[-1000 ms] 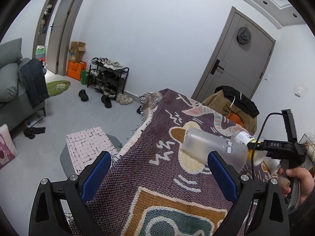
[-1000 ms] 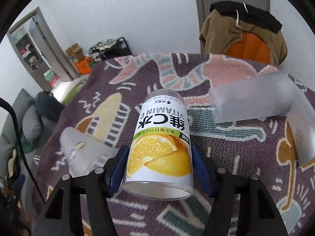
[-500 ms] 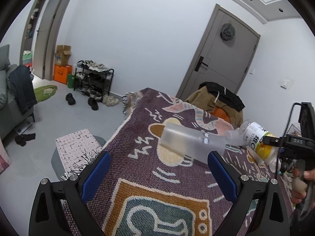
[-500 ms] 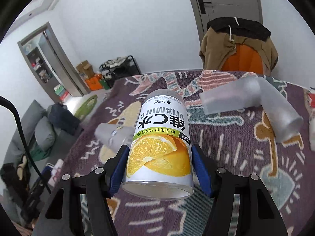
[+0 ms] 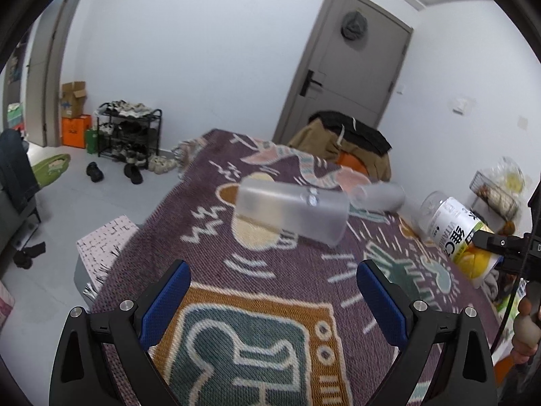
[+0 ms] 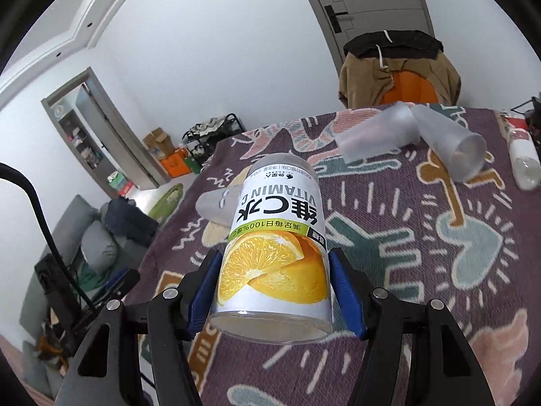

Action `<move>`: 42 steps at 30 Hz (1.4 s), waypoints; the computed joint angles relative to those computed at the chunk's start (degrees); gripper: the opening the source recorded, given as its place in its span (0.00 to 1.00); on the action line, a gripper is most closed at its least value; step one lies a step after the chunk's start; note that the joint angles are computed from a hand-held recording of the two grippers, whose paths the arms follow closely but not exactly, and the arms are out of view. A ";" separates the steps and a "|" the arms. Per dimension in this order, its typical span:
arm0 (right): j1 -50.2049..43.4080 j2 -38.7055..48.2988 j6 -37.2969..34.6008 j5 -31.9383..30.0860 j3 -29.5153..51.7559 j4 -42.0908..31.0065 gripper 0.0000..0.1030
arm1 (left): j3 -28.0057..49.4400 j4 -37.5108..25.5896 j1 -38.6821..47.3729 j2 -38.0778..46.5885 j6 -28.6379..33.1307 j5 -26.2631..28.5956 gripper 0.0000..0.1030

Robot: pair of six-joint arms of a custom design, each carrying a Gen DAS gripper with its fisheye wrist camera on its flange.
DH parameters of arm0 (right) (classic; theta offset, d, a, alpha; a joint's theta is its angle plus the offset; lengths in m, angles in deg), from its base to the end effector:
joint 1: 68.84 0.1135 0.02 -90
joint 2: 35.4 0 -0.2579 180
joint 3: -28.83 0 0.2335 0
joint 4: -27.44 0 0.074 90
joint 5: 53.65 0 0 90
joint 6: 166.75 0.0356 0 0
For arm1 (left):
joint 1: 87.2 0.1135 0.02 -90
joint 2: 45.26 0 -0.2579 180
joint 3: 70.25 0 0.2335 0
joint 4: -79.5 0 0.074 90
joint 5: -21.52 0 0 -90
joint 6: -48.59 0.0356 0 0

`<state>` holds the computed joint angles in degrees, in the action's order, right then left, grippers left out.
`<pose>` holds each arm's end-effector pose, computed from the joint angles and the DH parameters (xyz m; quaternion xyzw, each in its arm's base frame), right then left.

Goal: Flip cup upside down
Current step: 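Lift the bottle with the right tool and tilt it cap-down, then bring the left tool to the bottle held by the right tool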

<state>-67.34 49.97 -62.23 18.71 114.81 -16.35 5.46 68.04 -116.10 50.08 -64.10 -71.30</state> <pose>0.3110 0.0189 0.2992 0.0423 0.9079 0.1940 0.3692 0.3140 -0.1714 0.2353 0.0351 0.8699 -0.1946 0.4519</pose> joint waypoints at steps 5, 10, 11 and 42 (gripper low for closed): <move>0.18 -4.14 1.63 0.80 -8.25 4.41 0.62 | 0.43 -1.62 -1.94 -0.02 1.69 -0.47 0.96; 0.07 -5.72 3.17 0.63 -14.60 8.79 0.62 | -0.37 -3.83 -3.22 -1.22 2.80 -1.16 0.96; 0.14 -5.70 3.29 0.35 -15.45 9.40 0.62 | -0.51 -4.38 -3.67 -1.54 3.27 -1.74 0.96; -4.98 -11.53 5.87 -5.48 -29.09 16.33 0.96 | 17.38 -18.80 -7.50 7.20 1.92 0.97 0.96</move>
<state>-72.32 38.44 -56.37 13.23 85.72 -0.02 22.84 49.24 -123.60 57.28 -62.17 -70.33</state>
